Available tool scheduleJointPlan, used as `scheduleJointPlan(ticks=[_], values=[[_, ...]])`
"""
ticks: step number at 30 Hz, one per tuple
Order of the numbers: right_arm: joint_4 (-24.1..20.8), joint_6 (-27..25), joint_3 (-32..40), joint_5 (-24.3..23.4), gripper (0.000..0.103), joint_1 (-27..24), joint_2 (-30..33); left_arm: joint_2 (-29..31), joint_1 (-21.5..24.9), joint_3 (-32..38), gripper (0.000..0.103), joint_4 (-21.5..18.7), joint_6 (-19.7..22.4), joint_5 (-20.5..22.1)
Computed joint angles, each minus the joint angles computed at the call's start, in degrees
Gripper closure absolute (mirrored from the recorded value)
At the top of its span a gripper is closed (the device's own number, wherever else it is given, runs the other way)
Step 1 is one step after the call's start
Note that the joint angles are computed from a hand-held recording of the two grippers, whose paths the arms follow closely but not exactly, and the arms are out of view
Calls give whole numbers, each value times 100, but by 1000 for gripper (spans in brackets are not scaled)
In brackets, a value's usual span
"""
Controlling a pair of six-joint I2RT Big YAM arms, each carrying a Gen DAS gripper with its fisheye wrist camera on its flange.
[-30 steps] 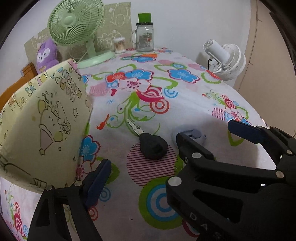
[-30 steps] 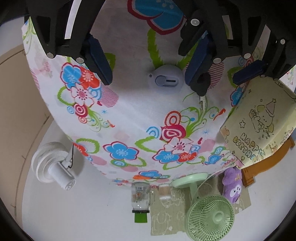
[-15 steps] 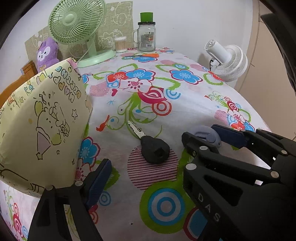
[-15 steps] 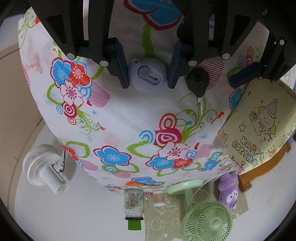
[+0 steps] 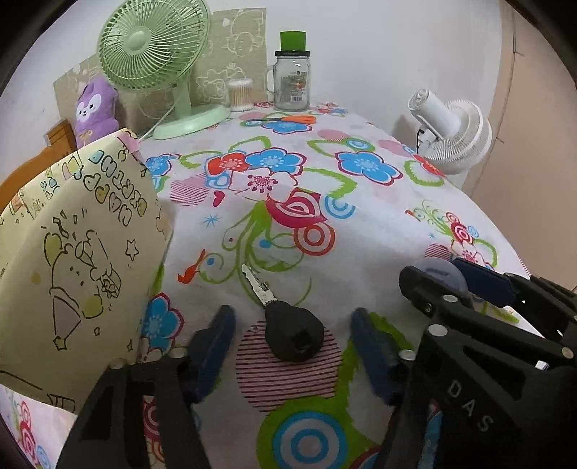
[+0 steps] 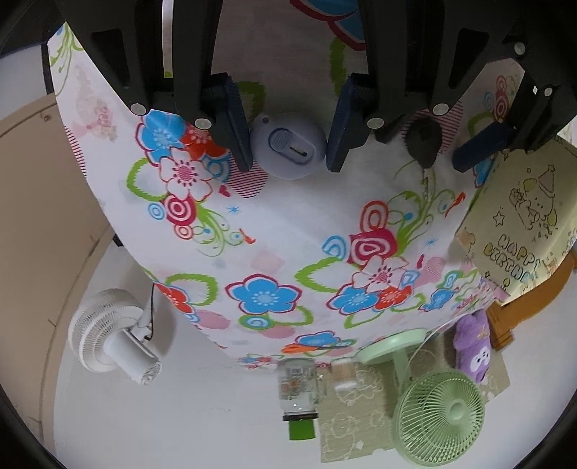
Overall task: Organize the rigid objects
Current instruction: 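Close the right tool on the grey tag while the left tool closes on the black key fob, then lift the grey tag and black key fob off the table with both tools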
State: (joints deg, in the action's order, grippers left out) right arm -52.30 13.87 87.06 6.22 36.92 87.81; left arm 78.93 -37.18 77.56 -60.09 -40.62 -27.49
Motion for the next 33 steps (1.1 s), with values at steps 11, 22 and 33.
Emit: scheduleJointPlan(ticks=[11, 22, 33], values=[[-72, 97, -52, 31, 57, 93, -89, -121, -89, -107, 71, 2, 11, -86], [-114, 152, -94, 140, 57, 303, -223, -400, -165, -273, 71, -76, -97, -159], [-192, 209, -82, 382, 57, 439, -421, -606, -332, -244, 71, -206, -114, -324]])
